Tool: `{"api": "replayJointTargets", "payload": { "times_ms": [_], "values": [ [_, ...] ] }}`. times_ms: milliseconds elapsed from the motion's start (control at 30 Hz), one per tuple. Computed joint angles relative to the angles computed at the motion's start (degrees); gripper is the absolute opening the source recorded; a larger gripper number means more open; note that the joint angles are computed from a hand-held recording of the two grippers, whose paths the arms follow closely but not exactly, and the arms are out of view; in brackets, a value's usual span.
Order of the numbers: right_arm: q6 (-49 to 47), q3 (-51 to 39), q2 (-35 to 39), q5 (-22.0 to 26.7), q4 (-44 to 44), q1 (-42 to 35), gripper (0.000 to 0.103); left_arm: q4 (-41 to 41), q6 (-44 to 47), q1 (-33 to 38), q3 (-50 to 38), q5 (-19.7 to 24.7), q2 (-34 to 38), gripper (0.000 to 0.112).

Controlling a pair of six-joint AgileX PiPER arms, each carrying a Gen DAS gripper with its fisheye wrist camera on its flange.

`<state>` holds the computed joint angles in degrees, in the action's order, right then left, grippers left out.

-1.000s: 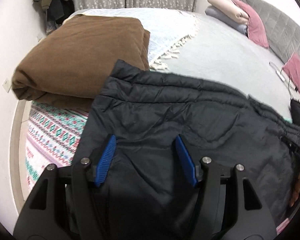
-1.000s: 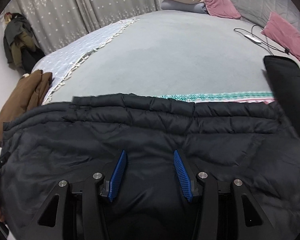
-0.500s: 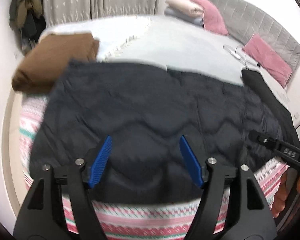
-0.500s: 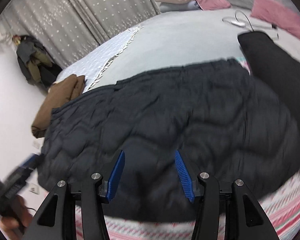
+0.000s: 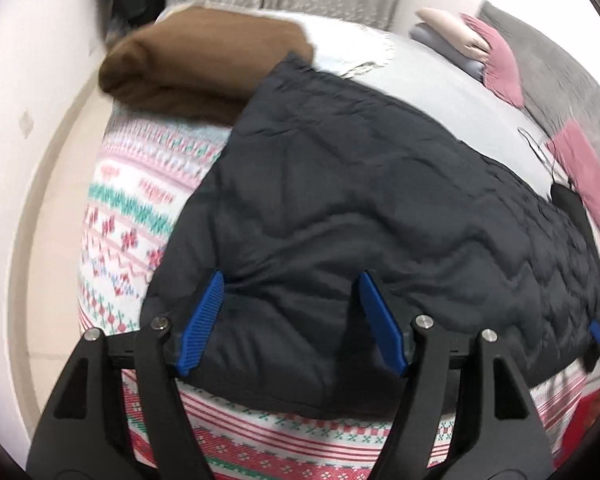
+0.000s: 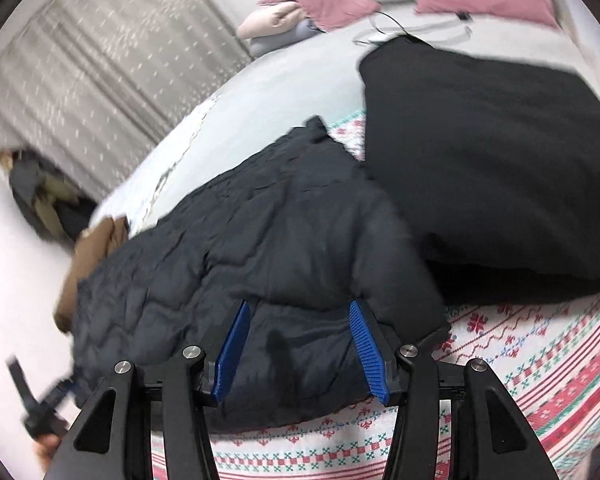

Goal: Fold large clothes

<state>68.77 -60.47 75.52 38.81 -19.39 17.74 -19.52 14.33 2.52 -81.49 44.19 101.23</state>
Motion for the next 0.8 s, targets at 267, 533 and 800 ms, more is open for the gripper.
{"api": "replayJointTargets", "payload": {
  "times_ms": [267, 533, 800],
  "values": [
    [-2.9, -4.0, 7.3, 5.3, -1.3, 0.6, 0.053, 5.3, -5.0, -2.7, -0.1, -1.3, 0.6, 0.071],
    [15.1, 2.7, -2.9, 0.5, -3.8, 7.4, 0.058, 17.4, -9.9, -12.9, 7.7, -9.6, -11.3, 0.071],
    [9.7, 14.1, -5.8, -13.4, 14.4, 4.2, 0.059, 25.3, -15.4, -31.1, -1.6, 0.3, -4.0, 0.071]
  ]
}}
